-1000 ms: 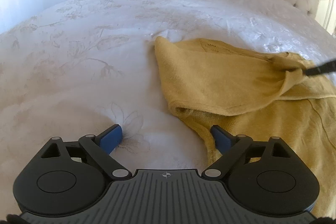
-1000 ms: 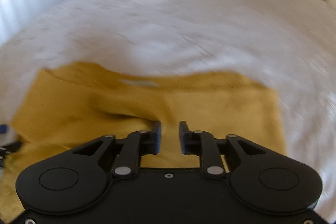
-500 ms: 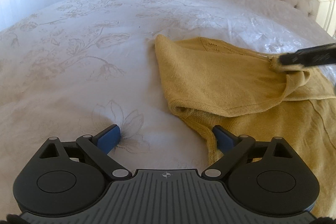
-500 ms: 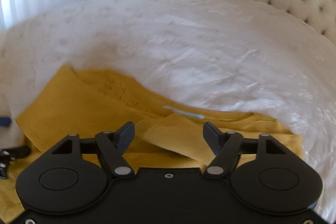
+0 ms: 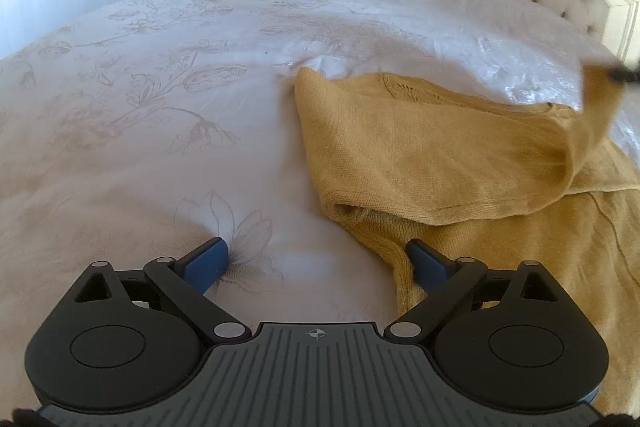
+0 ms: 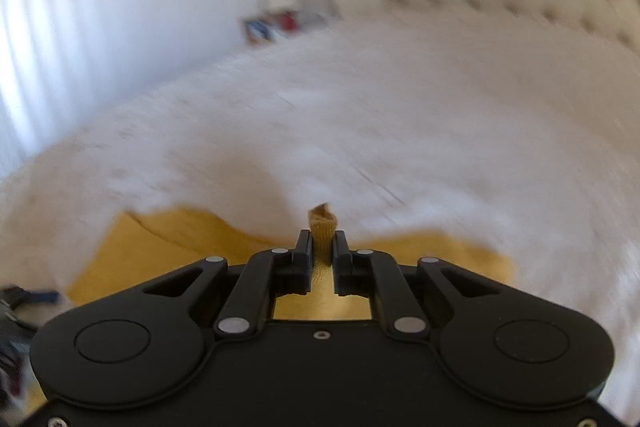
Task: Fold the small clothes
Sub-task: 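Lift the side edge with the right gripper and fold it over the body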
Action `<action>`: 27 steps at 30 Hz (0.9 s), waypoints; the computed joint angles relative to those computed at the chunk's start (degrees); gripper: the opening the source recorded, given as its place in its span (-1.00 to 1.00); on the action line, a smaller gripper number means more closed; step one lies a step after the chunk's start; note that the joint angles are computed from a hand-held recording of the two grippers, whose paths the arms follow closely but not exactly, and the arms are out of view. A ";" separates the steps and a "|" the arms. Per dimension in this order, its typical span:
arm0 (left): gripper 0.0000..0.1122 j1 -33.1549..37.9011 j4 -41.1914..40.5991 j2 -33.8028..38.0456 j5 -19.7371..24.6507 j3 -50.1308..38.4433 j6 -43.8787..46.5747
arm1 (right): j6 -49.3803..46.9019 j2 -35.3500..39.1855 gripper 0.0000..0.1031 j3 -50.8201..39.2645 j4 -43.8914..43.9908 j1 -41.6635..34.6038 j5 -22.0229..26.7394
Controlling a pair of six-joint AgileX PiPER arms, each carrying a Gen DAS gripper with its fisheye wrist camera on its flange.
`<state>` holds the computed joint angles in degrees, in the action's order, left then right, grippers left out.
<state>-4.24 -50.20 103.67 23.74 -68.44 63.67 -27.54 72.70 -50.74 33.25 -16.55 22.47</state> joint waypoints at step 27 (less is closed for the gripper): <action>0.75 0.18 -3.91 0.21 -0.87 0.72 3.79 | 5.84 -3.88 -0.78 4.54 -12.39 -1.77 0.12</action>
